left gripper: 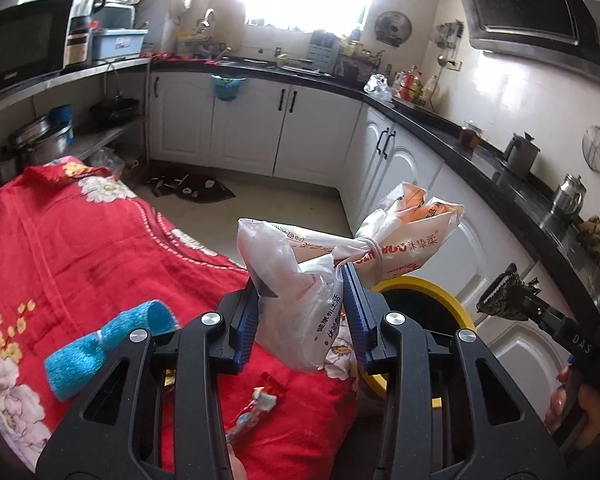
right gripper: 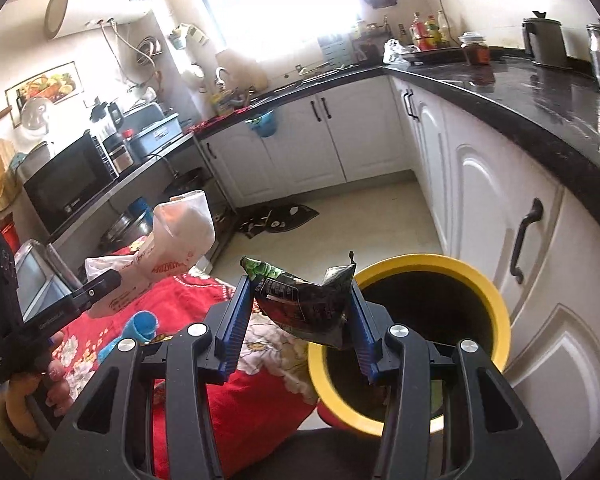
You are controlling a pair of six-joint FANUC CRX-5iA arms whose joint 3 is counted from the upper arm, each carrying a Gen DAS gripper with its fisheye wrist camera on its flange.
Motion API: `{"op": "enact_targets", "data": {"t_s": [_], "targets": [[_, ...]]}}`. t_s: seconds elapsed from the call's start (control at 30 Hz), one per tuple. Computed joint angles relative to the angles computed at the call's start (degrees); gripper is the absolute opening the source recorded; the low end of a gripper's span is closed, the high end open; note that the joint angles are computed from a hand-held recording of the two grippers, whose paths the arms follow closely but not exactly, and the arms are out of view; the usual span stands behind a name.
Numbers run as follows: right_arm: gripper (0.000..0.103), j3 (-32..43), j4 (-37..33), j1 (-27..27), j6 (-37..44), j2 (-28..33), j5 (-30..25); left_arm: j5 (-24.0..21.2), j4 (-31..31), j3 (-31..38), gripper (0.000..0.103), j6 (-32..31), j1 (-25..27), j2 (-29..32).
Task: Collect trash
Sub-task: 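Carry the white bag and green snack bag over the yellow bin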
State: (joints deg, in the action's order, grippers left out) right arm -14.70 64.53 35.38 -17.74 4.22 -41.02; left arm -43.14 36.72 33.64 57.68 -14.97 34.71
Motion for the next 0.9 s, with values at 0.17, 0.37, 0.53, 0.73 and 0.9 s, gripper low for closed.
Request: {"op": "enact_targets", "data": {"t_s": [0.17,0.37,0.53,0.73,0.9], "targets": [[0.044,-0.7,0.19,-0.12,-0.82,-0.62,-1.28,-0.32,-1.44,1.48,0.032,-0.39,-1.26,0.66],[0.044,-2.02,0.89,-0.37,-1.57,-1.49,-2.83,-0.6,-3.48,3.06,0.032,-1.18,-2.93,1.53],[0.044,-2.56,1.11,-0.35,-2.04,-1.59,-3.93,-1.4,-4.85,4.34,0.032,-1.57,-4.04,2.37],[0.044,-3.32,0.96,-0.6,-2.23,-1.52,-4.92,-2.81,-7.26,6.63,0.032,-0.9,-5.6,3.85],[0.045,-4.1,0.14,-1.0,-2.26,-1.51,-5.0,-4.52,-9.36,8.81,0.032,-0.2,-6.47,5.32]]}}
